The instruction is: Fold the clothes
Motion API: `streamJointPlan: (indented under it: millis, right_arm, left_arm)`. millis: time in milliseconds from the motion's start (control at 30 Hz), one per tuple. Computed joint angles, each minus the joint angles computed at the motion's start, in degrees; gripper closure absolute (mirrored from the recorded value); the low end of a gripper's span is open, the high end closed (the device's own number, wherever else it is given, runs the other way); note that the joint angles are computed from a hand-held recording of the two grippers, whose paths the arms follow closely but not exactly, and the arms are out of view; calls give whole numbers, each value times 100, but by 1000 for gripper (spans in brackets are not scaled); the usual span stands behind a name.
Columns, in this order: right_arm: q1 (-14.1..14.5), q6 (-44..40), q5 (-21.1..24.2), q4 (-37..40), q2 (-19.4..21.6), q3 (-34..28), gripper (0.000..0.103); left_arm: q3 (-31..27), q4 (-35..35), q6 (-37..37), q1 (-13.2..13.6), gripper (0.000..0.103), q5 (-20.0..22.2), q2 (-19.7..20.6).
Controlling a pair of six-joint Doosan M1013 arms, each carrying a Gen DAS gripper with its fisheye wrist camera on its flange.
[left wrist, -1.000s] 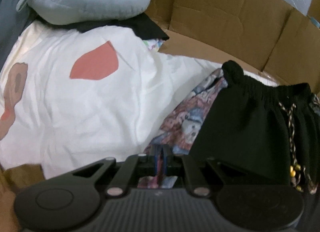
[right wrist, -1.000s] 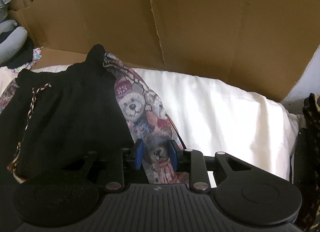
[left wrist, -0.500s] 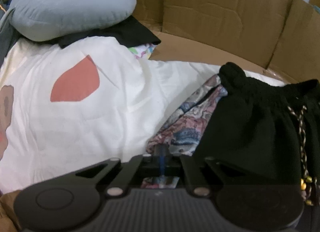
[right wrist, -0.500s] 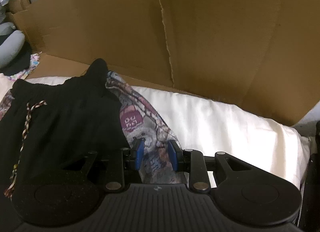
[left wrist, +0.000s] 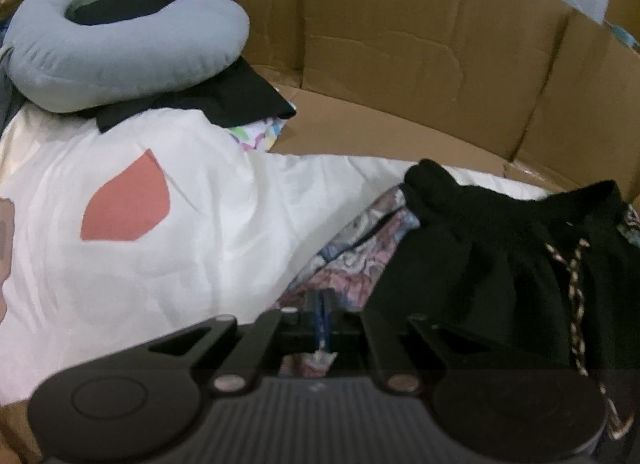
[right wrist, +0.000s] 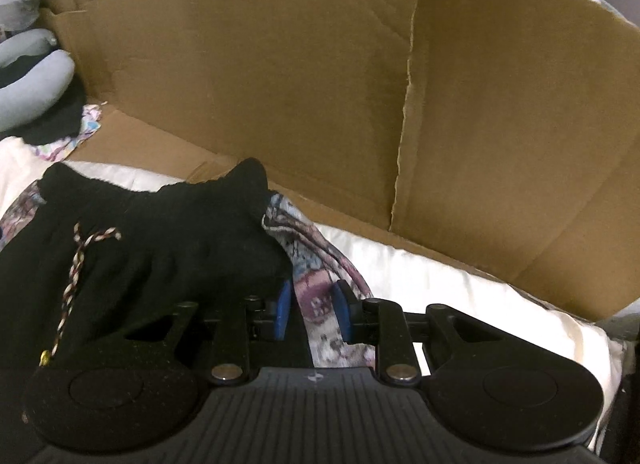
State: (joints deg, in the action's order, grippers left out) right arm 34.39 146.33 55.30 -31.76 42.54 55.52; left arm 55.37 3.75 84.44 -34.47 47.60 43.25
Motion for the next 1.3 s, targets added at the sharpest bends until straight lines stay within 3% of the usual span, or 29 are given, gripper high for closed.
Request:
streamJointPlan:
  millis: [233, 367, 533, 667, 1000, 1300]
  right_arm:
    - [-138, 155, 122, 339, 172, -137, 75]
    - [-84, 4, 256, 228, 204, -272, 74]
    - [-51, -85, -73, 36, 173, -299, 74]
    - [-67, -88, -101, -7, 346, -616, 74]
    - [-158, -150, -57, 85, 547, -895, 74]
    - [-227, -413, 140, 295, 774, -1166, 73]
  left_arm:
    - [-436, 406, -111, -54, 101, 475, 284]
    - [-334, 269, 112, -53, 101, 334, 168]
    - [-144, -24, 731, -84, 100, -64, 17]
    - [-302, -139, 826, -124, 100, -207, 127]
    - [-896, -321, 953, -182, 100, -82, 558]
    - [-1312, 6, 753, -173, 100, 329, 869]
